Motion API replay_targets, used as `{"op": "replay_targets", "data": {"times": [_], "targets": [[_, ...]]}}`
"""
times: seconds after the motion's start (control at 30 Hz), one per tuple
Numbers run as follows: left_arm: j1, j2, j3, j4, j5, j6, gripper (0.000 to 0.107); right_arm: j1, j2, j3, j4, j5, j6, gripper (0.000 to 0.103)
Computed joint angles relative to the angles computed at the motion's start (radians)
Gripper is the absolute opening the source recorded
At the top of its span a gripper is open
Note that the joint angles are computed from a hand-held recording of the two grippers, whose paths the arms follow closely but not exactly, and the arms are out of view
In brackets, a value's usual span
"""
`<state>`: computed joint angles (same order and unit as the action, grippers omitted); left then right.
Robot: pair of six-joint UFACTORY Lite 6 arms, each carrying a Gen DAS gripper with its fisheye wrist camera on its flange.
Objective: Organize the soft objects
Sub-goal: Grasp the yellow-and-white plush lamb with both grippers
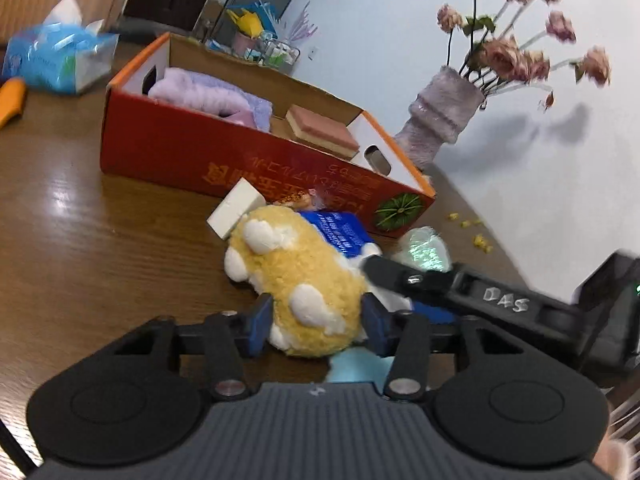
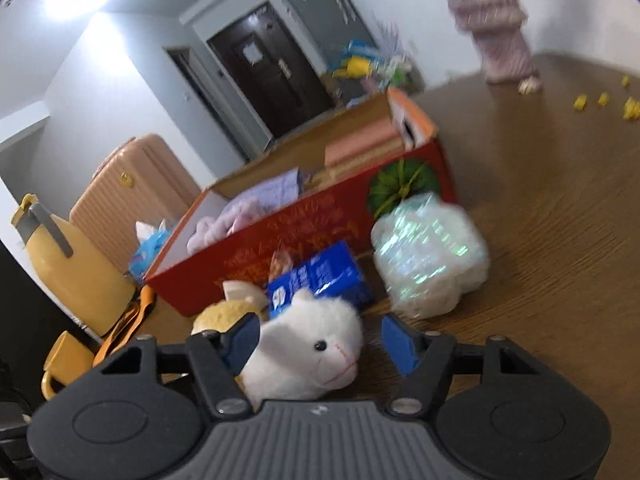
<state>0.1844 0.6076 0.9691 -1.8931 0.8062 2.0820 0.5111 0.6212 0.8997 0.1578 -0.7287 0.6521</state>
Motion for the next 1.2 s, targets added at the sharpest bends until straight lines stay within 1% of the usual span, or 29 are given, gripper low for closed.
{"op": "replay_targets", "data": {"times": [0.03,0.07,0.1,0.13,0.2,0.3,0.37,0.4,0.43,0.47,0.5,0.53,0.57,0.63,0.67,0.7,0.73,0.77,0.8,0.83,0.87,0.9,0.97,1.03,1.1,1.13,1.2], "targets": [[0.001,-0.02,-0.02,-0.02,-0.005,0.027,0.045,-0.012,0.025,0.004,-0.062,-0.038,0.071,0.051],[0.013,-0.052,-0.048,-0.014,-0.004,0.051,0.045,-0.013,0.028,-0.002,-0.082,-0.058,0.113,0.049],[0.033,-0.086,-0.075,0.009,0.01,0.049,0.045,-0.003,0.017,-0.009,-0.077,-0.054,0.116,0.048],[0.077,-0.13,-0.112,0.056,0.047,0.045,0.045,0.017,-0.008,-0.031,-0.059,-0.065,0.101,0.048],[0.18,-0.208,-0.178,0.149,0.127,0.058,0.046,0.085,-0.096,-0.108,0.02,-0.096,0.042,0.048],[0.372,-0.265,-0.216,0.338,0.224,0.025,0.049,0.274,-0.248,-0.239,0.205,-0.143,-0.124,0.047],[0.474,-0.245,-0.206,0.431,0.247,0.007,0.048,0.407,-0.29,-0.282,0.299,-0.151,-0.192,0.041],[0.5,-0.232,-0.198,0.458,0.238,0.007,0.048,0.473,-0.284,-0.286,0.349,-0.153,-0.22,0.039],[0.511,-0.224,-0.198,0.465,0.204,0.01,0.048,0.532,-0.258,-0.271,0.396,-0.146,-0.243,0.035],[0.513,-0.219,-0.2,0.457,0.178,0.02,0.049,0.578,-0.222,-0.248,0.426,-0.133,-0.25,0.03],[0.515,-0.223,-0.211,0.435,0.155,0.041,0.049,0.616,-0.179,-0.218,0.438,-0.12,-0.243,0.027],[0.516,-0.243,-0.244,0.372,0.136,0.101,0.049,0.641,-0.139,-0.196,0.414,-0.122,-0.204,0.024],[0.505,-0.271,-0.287,0.267,0.112,0.192,0.051,0.658,-0.104,-0.172,0.384,-0.126,-0.17,0.022],[0.481,-0.336,-0.366,0.058,0.054,0.382,0.055,0.686,-0.037,-0.104,0.311,-0.135,-0.155,0.02],[0.471,-0.373,-0.4,-0.029,0.024,0.444,0.057,0.694,-0.017,-0.076,0.287,-0.132,-0.159,0.02],[0.482,-0.391,-0.418,-0.075,0.023,0.465,0.059,0.705,-0.008,-0.05,0.285,-0.116,-0.179,0.02],[0.502,-0.406,-0.432,-0.078,0.038,0.447,0.061,0.716,-0.015,-0.049,0.288,-0.12,-0.203,0.02],[0.538,-0.412,-0.435,-0.04,0.06,0.396,0.069,0.721,-0.033,-0.069,0.295,-0.146,-0.22,0.02],[0.587,-0.423,-0.434,0.04,0.078,0.31,0.073,0.729,-0.055,-0.097,0.322,-0.175,-0.235,0.02],[0.63,-0.431,-0.435,0.114,0.096,0.253,0.074,0.729,-0.08,-0.129,0.358,-0.204,-0.25,0.021],[0.651,-0.441,-0.443,0.156,0.102,0.227,0.074,0.727,-0.098,-0.15,0.409,-0.216,-0.275,0.023],[0.68,-0.456,-0.465,0.208,0.11,0.215,0.077,0.718,-0.105,-0.153,0.461,-0.206,-0.307,0.023],[0.691,-0.473,-0.518,0.24,0.103,0.246,0.084,0.69,-0.087,-0.128,0.524,-0.164,-0.368,0.024],[0.667,-0.504,-0.603,0.205,0.077,0.365,0.085,0.672,-0.054,-0.09,0.564,-0.141,-0.405,0.024],[0.636,-0.514,-0.649,0.128,0.042,0.5,0.081,0.633,-0.053,-0.086,0.544,-0.148,-0.39,0.024],[0.659,-0.51,-0.651,0.13,0.05,0.526,0.081,0.622,-0.056,-0.073,0.553,-0.139,-0.406,0.024],[0.718,-0.491,-0.599,0.19,0.049,0.481,0.08,0.614,-0.05,-0.042,0.567,-0.137,-0.456,0.027]]}}
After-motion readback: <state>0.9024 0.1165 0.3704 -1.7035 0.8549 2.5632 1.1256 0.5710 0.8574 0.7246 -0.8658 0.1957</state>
